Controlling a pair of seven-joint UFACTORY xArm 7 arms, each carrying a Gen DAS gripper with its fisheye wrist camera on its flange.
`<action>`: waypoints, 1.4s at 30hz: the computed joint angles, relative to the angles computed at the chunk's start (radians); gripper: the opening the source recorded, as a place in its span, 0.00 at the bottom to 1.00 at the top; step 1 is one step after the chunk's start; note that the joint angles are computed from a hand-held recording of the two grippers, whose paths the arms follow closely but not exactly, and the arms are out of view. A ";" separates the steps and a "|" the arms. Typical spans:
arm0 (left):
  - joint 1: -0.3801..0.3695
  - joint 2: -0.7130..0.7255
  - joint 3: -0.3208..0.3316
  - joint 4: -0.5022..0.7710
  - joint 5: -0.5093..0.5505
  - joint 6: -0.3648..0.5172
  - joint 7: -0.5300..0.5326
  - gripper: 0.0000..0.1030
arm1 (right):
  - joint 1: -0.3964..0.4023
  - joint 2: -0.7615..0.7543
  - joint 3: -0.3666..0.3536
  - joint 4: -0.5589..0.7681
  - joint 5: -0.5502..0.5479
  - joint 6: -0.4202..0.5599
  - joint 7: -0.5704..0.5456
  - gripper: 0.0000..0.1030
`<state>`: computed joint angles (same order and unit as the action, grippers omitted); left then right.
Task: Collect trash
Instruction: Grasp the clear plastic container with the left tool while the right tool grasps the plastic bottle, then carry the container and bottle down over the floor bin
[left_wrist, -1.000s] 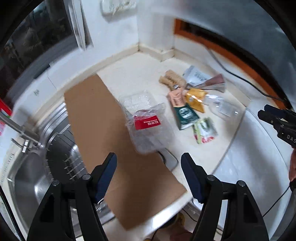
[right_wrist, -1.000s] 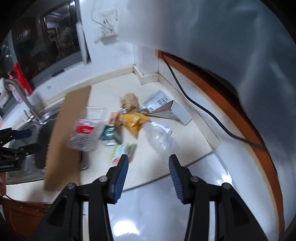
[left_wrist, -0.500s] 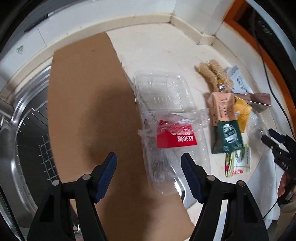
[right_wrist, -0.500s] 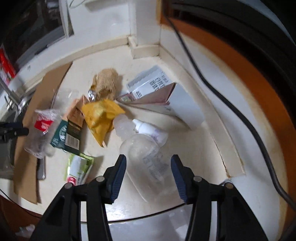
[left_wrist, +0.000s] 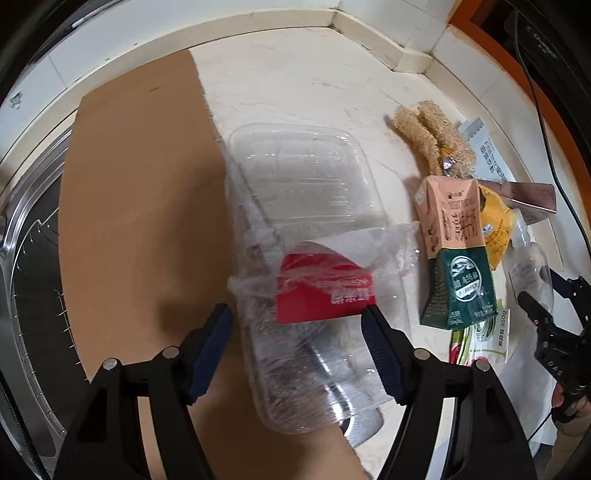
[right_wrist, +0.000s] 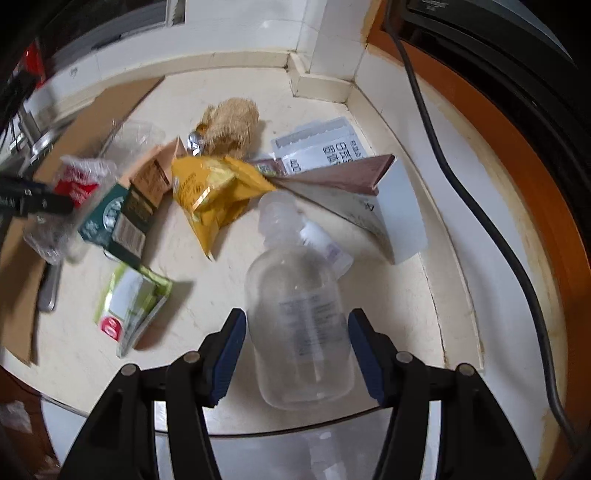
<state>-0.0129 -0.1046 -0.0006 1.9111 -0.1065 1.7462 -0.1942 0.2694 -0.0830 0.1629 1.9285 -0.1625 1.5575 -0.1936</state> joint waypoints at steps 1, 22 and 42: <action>-0.002 0.004 -0.003 0.005 0.000 0.001 0.000 0.68 | -0.001 0.000 -0.002 0.000 0.006 0.011 -0.004 0.56; -0.068 -0.045 -0.079 0.102 0.183 -0.034 -0.052 0.10 | -0.023 -0.170 0.044 -0.098 0.006 -0.016 0.025 0.51; -0.103 0.004 -0.133 0.751 0.231 0.436 0.077 0.10 | 0.005 -0.168 0.245 0.267 -0.026 0.264 0.349 0.51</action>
<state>-0.1157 -0.1004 -0.1335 2.6623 0.1249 2.1827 -0.1171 0.2745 -0.2508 0.4083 2.1950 -0.1882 1.8219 0.1551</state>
